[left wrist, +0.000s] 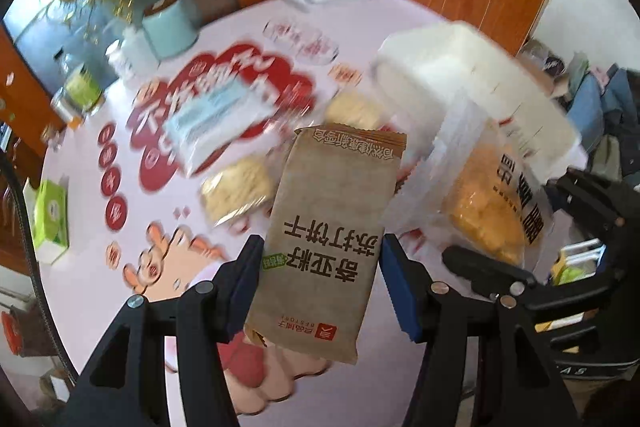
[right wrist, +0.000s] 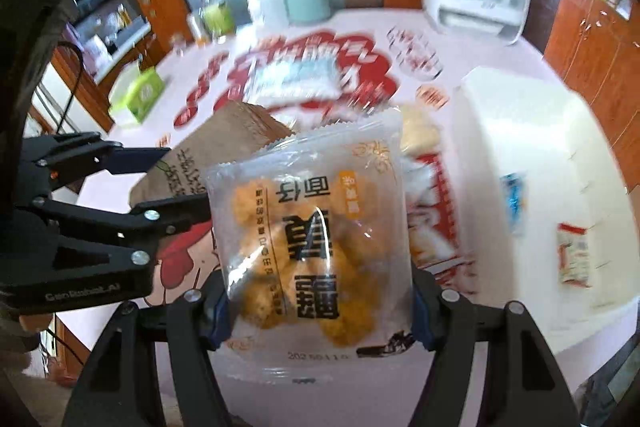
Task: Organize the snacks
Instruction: 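Carry both bags over the white tray and open both tools to release them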
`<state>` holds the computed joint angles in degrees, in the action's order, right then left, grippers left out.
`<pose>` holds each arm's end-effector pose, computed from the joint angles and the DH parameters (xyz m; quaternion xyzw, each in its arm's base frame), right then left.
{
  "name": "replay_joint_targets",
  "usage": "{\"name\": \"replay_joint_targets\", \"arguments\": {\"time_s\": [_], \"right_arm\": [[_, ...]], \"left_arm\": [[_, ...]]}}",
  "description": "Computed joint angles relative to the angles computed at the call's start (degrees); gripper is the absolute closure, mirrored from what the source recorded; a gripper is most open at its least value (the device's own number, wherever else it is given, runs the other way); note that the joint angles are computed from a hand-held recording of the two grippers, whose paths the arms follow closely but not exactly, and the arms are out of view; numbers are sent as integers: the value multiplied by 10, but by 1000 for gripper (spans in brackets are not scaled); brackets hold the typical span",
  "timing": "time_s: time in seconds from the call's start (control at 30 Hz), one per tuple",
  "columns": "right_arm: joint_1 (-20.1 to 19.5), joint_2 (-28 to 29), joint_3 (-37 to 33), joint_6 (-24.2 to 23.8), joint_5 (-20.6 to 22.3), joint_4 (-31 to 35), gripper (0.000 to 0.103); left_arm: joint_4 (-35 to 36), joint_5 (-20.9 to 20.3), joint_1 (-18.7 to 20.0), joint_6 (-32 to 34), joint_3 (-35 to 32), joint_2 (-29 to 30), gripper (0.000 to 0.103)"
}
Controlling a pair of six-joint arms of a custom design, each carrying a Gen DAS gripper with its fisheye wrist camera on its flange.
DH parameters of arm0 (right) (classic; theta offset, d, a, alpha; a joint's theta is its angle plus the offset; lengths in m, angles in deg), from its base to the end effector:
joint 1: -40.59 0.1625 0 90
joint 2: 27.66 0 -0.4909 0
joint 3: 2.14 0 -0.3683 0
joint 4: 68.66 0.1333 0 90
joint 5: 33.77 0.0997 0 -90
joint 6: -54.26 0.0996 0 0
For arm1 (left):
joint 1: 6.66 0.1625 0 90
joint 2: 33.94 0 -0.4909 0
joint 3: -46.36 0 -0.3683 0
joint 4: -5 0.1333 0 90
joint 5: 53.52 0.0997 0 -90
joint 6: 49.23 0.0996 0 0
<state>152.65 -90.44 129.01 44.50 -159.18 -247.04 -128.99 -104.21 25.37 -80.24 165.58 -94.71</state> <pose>0.2510 -0.4181 0.2145 0.2064 -0.9167 0.1966 0.2800 -0.3280 -0.4368 0.1775 0.2589 0.8986 -0.1493 0.3211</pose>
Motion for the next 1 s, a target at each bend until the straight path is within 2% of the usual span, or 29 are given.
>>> {"name": "replay_joint_targets", "arguments": {"time_s": [0.27,0.43,0.63,0.77,1.0], "right_arm": [[-25,-121,-12,-10,-3,35,35],[-53,-171,-29,-54,-28,24,34],[-100,-192,-60,-96,-49,32,34],[-133,-204,-81,-114,-41,57,34],[-173,-217,-99,-141,-16,87,33]], "left_arm": [[-65,7,-44,25,-98,93,46],[-88,9,-59,31,-165,161,46],[-85,18,-65,15,-234,231,46],[-74,20,-68,-12,-268,265,46],[-29,26,-67,-65,-296,290,46]]}}
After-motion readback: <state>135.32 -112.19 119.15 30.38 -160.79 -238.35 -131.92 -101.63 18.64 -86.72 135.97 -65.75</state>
